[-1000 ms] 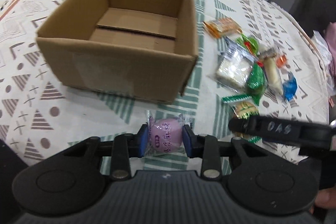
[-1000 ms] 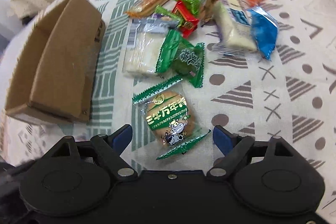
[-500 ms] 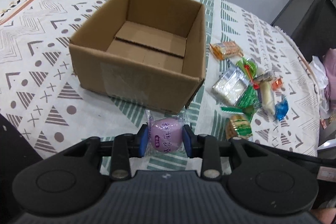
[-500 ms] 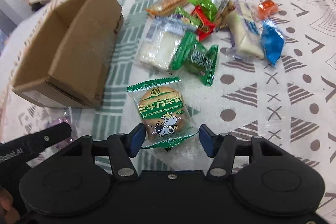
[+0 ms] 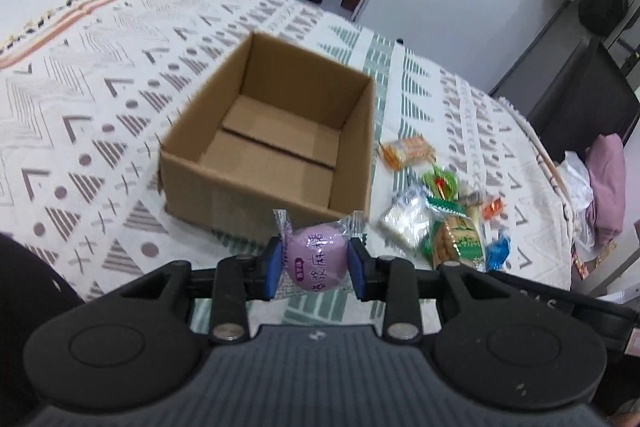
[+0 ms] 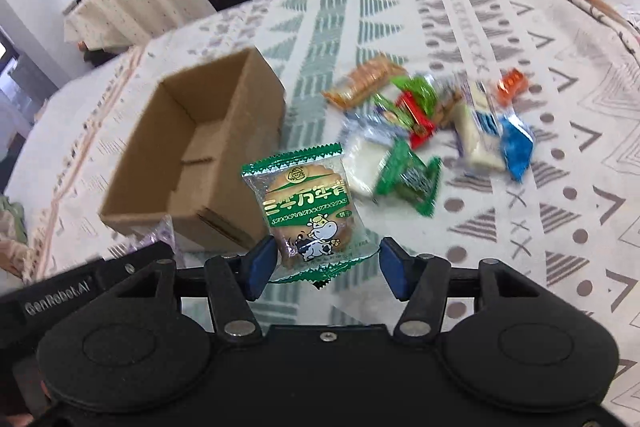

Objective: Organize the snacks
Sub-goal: 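Carry the pink bun and green cake into the box and open both tools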

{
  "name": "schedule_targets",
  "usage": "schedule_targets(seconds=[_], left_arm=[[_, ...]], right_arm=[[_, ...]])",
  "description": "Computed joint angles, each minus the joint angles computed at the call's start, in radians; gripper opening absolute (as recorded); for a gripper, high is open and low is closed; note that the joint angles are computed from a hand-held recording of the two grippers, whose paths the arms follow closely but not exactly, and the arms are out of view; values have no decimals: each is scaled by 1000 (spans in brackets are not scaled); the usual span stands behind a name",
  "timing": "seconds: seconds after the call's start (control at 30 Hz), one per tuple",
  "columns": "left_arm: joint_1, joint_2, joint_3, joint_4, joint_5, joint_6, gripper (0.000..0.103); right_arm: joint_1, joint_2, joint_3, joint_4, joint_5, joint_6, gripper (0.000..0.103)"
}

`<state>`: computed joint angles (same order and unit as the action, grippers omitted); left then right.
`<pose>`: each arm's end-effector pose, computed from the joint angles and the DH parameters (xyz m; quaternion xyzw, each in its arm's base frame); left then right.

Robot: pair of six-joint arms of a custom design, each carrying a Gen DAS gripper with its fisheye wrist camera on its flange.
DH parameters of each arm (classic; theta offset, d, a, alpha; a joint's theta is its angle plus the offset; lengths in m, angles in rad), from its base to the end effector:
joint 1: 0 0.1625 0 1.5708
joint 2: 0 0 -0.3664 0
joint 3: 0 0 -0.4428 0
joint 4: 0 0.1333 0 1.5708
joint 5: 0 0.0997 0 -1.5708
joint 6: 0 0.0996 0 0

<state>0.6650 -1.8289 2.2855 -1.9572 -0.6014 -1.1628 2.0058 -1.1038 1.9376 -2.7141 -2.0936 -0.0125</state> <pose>-0.1814 -0.4160 0.2583 -0.0971 0.8791 -0.3844 0.2647 0.3218 -0.4942 0.1099 0.1729 -0.9395 0.1991 0.2185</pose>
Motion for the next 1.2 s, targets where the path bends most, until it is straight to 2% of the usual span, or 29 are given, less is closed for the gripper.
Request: schedule_targets(seconds=[0.47, 0.67, 0.83, 0.9, 0.97, 1.07, 1.2], left_arm=[[65, -42, -28, -134, 42, 128, 34], [116, -8, -73, -192, 23, 204, 34], [154, 29, -105, -243, 19, 254, 36], [164, 29, -101, -289, 20, 276, 39], [171, 22, -101, -326, 2, 298, 50], [159, 11, -103, -284, 40, 272, 62], [143, -14, -100, -216, 67, 229, 71]], right_arm=[[59, 88, -93, -22, 10, 4, 56], [68, 136, -137, -20, 7, 49, 56], [76, 178, -175, -11, 7, 53, 56], [79, 195, -191, -3, 4, 60, 56], [83, 209, -204, 4, 2, 63, 56], [86, 226, -220, 20, -1, 69, 56], [90, 243, -230, 14, -7, 69, 59]])
